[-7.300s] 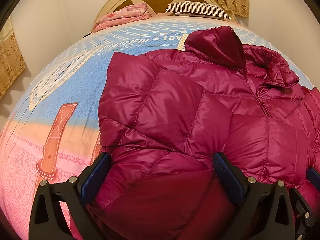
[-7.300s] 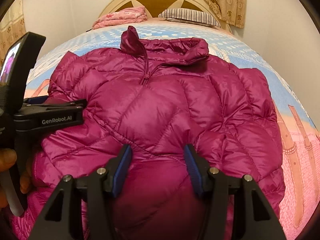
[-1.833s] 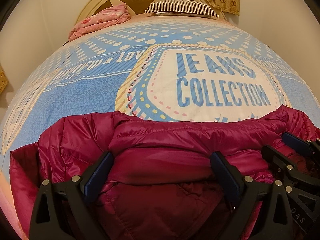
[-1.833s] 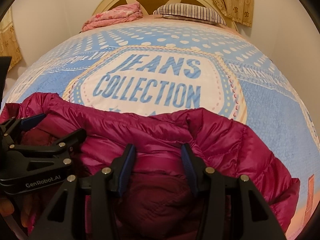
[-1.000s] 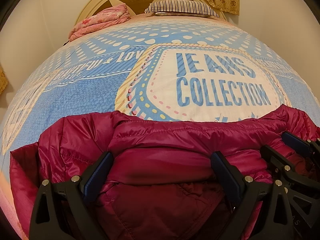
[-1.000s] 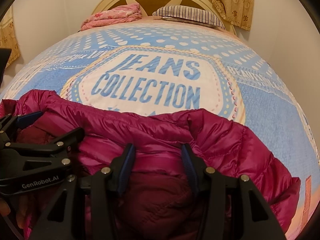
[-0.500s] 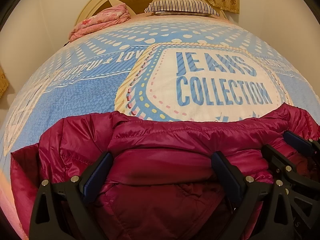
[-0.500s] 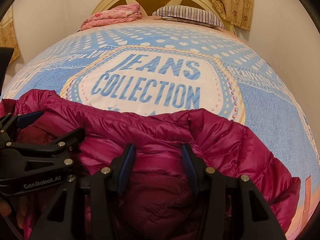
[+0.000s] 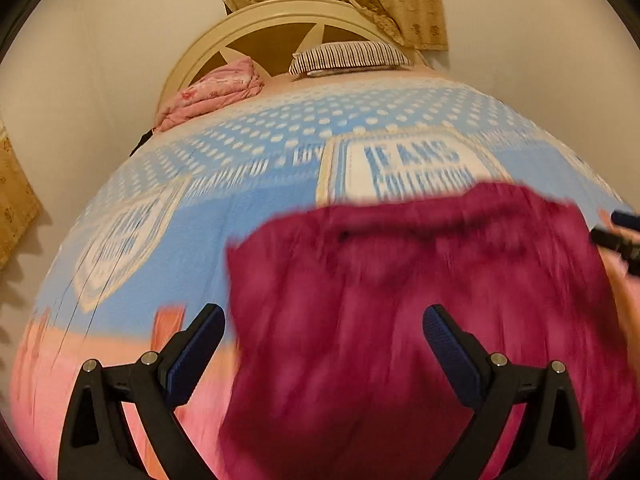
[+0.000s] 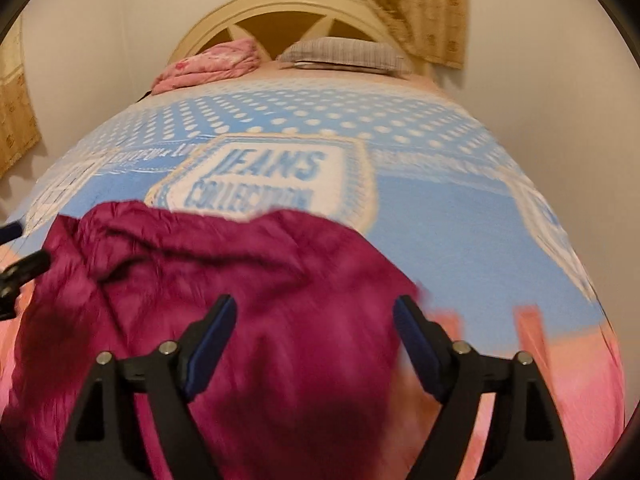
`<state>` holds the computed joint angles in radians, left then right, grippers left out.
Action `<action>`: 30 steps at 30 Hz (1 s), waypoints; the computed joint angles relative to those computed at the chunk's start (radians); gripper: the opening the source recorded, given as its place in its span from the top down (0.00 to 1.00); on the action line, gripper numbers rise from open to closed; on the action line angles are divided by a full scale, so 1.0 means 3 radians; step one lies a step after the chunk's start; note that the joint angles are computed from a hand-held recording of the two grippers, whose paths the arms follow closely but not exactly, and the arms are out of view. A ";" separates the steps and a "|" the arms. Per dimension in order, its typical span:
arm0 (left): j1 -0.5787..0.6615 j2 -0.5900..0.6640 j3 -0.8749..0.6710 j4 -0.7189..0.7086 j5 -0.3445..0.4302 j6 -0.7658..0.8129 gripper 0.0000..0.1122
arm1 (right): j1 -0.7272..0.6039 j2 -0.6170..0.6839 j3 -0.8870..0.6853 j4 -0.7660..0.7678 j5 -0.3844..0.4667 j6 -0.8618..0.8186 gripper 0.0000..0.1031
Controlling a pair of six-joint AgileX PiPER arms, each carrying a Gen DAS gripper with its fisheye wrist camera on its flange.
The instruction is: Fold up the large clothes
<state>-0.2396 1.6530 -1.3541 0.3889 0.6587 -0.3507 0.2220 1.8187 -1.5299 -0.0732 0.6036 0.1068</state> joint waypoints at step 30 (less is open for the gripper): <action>-0.1634 -0.3170 0.3324 0.0925 0.0997 -0.2256 0.11 | 0.0175 -0.3956 0.3854 0.0271 0.0511 0.0324 0.26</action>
<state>-0.7298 0.7019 -0.3570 0.6664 0.9579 -1.0275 0.2744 0.6320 -0.3739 0.0081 0.7568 0.2040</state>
